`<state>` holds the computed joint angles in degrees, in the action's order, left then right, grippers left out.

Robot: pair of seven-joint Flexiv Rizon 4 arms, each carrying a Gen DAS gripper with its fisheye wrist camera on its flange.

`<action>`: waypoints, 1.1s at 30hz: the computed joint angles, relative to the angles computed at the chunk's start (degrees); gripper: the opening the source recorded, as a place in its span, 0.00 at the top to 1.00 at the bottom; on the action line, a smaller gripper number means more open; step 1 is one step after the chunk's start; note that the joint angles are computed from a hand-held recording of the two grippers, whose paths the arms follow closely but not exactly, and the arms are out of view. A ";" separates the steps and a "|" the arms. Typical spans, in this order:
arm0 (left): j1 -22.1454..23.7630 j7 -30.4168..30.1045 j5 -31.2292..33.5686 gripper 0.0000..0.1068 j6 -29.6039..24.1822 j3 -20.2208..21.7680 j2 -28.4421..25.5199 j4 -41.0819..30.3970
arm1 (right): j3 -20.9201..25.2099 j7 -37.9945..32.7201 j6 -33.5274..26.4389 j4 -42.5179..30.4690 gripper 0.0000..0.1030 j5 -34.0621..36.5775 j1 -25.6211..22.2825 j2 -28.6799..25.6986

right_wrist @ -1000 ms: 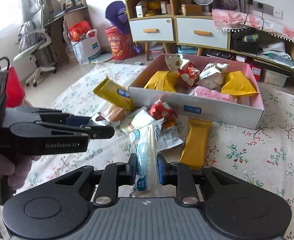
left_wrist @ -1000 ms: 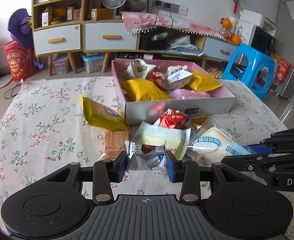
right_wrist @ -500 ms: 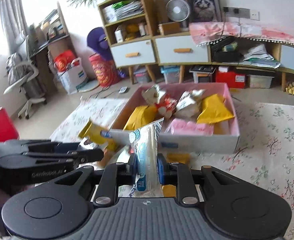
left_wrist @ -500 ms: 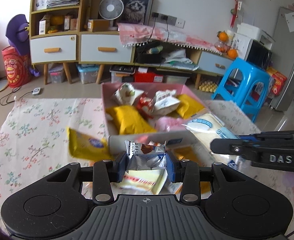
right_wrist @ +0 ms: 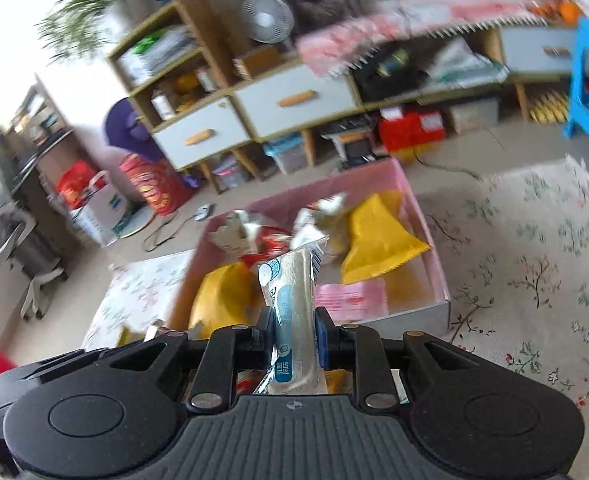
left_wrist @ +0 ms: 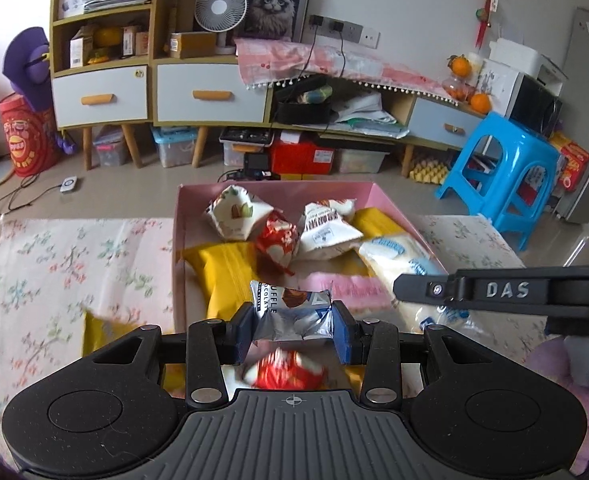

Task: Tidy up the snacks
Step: 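Carry both held snacks into the pink box and open both grippers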

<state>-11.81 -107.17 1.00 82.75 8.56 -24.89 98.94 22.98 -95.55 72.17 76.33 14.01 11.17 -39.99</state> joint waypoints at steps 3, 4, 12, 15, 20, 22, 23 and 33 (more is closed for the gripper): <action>0.81 1.39 -0.48 0.65 -1.66 -0.72 -2.18 -3.11 | -1.27 1.86 -1.00 -2.51 0.91 -0.74 0.95 -1.98; 0.90 1.77 -0.51 0.65 -2.17 -0.81 -2.85 -3.99 | -1.65 2.35 -1.38 -3.15 0.91 -1.08 1.25 -2.45; 0.93 5.03 0.77 0.65 -5.79 -0.66 -7.58 -9.94 | -1.46 2.62 -2.06 -8.19 0.91 -1.99 1.88 -6.43; 0.77 6.40 1.51 0.65 -5.96 -0.53 -8.66 -11.35 | -1.86 2.44 -1.40 -9.55 0.91 -2.33 2.18 -7.57; 0.38 7.11 1.81 0.64 -7.73 0.06 -10.34 -13.55 | -1.59 1.66 0.06 -10.84 0.91 -2.96 1.85 -9.07; 0.40 6.62 1.78 0.64 -7.24 0.15 -10.90 -13.79 | -1.12 1.36 -0.08 -11.50 0.91 -2.92 1.50 -9.52; 0.45 6.32 1.69 0.61 -6.65 0.16 -11.07 -13.71 | -1.21 1.32 -0.02 -11.65 0.91 -3.03 1.58 -9.62; 1.24 8.98 0.33 0.41 -3.05 -1.29 -10.29 -11.37 | -0.47 -0.01 -0.91 -11.89 0.79 -3.40 1.28 -9.26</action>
<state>-10.57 -98.19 1.33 79.70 7.27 -35.18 87.57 22.51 -95.56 71.27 64.43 10.61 12.45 -49.25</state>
